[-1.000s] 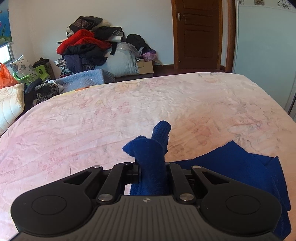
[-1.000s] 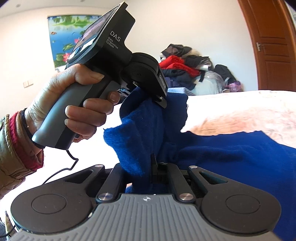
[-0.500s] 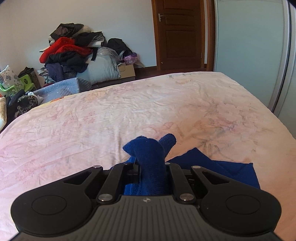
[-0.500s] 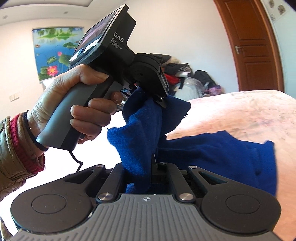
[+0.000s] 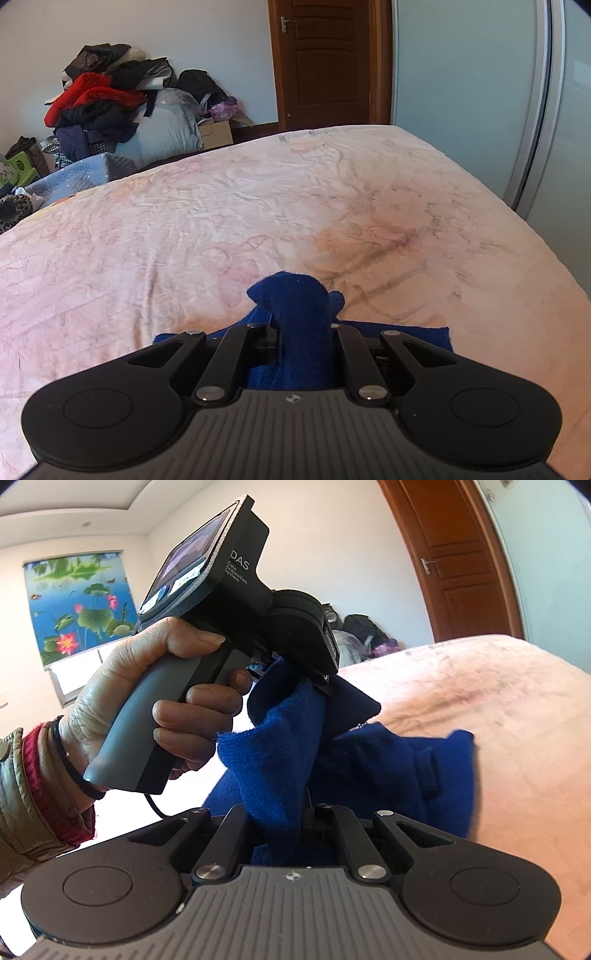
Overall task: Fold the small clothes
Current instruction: 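Fold the held edge over the sweater with both grippers and release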
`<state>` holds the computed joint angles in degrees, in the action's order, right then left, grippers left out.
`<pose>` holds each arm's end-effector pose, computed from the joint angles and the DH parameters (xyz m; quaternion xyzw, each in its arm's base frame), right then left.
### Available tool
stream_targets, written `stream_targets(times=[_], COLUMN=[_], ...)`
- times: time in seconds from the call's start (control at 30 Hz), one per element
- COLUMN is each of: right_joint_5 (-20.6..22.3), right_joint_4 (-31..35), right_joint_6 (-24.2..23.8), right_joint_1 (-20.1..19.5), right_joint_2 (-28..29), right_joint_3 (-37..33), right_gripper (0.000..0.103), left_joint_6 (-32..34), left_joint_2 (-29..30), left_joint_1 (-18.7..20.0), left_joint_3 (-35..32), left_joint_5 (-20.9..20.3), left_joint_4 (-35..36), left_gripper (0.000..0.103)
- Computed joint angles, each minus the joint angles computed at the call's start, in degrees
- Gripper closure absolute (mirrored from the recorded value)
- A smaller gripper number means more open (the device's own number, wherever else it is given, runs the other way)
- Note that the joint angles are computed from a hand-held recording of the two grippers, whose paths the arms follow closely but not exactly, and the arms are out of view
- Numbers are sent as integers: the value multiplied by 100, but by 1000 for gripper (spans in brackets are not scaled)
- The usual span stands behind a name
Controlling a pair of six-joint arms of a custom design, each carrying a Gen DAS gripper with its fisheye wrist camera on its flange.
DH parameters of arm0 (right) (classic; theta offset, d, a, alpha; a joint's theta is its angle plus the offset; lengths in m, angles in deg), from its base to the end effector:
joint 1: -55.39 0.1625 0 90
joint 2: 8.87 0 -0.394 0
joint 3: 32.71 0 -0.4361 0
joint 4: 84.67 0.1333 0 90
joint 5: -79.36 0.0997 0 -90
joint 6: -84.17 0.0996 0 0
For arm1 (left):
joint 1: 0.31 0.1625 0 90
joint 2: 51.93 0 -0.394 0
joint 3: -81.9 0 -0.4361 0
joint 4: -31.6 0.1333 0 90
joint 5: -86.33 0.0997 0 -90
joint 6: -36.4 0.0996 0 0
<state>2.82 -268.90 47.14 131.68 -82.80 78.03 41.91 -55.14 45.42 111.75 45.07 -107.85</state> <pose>0.0114 -0.6137 0.3117 0.2312 -0.8417 0.4751 0.1115 -0.4796 -0.7902 -0.0329 0.3018 0.8443 -0.3041 0.3218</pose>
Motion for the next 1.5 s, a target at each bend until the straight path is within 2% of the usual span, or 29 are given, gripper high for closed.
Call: stream_targets(times=[0.2, 0.37, 0.4, 0.47, 0.5, 0.53, 0.6, 0.63, 0.67, 0.73, 0.8, 0.83, 0.87, 0.97, 1.03, 1.07, 1.13, 1.3, 1.37, 1.4, 1.43, 1.5], right_joint_5=[75, 92, 107, 95, 96, 117, 128, 142, 193, 260, 322, 301, 282, 346, 429, 464, 222, -494, -1115, -1610, -2161, -2866], right_joint_4=[463, 873, 927, 1021, 1047, 1093, 1261, 1349, 1511, 1907, 2221, 2208, 2082, 1697, 1705, 1867, 2086, 2834, 2814, 2619, 2233, 1728], right_joint_6=[603, 874, 913, 1013, 1077, 1135, 1261, 1345, 1405, 1421, 1280, 1179, 1117, 1386, 1578, 1507, 1299, 656, 481, 287, 65, -174], right_joint_1=[-293, -423, -441, -447, -451, -465, -512, -533, -562, -609, -646, -653, -665, -690, -655, -611, -433, 13, 202, 314, 433, 539], right_joint_2=[-147, -191, -190, -211, -215, -209, -207, -239, -267, -347, -480, -572, -659, -687, -493, -310, 117, 1204, 1599, 1751, 1915, 2277], right_joint_3=[-22, -55, -68, -63, -59, -72, -133, -128, -155, -218, -262, -242, -223, -436, -829, -1137, -1723, -3059, -3443, -3536, -3591, -3860], right_gripper=[96, 96, 96, 96, 96, 96, 95, 92, 82, 80, 74, 71, 64, 49, 45, 45, 38, 35, 38, 43, 44, 41], left_joint_6=[54, -232, -311, -530, -640, -750, -827, -789, -727, -643, -506, -355, -246, -1, 67, 80, 121, 410, 480, 504, 509, 482], left_joint_2=[214, 249, 236, 158, 104, 45, -155, -263, -343, -439, -630, -759, -870, -1200, -1379, -1442, -1533, -1580, -1548, -1537, -1525, -1503], left_joint_1=[-27, 32, 49, 96, 125, 147, 165, 162, 160, 145, 142, 143, 136, 114, 89, 74, 38, -34, -38, -36, -28, -9], left_joint_3=[-165, -320, -351, -364, -347, -307, 26, 224, 365, 484, 793, 1035, 1266, 2012, 2461, 2641, 2950, 3336, 3335, 3339, 3331, 3305], left_joint_5=[-109, -474, -574, -878, -1044, -1151, -1195, -1165, -1118, -888, -667, -573, -449, -128, 33, 111, 287, 619, 708, 729, 741, 758], left_joint_4=[272, 791, 872, 929, 882, 770, 173, -209, -452, -590, -733, -882, -1019, -1410, -1590, -1669, -1820, -2263, -2312, -2321, -2286, -2199], left_gripper=[92, 87, 84, 75, 64, 48, 29, 27, 27, 26, 26, 26, 26, 26, 26, 26, 26, 26, 26, 26, 26, 26])
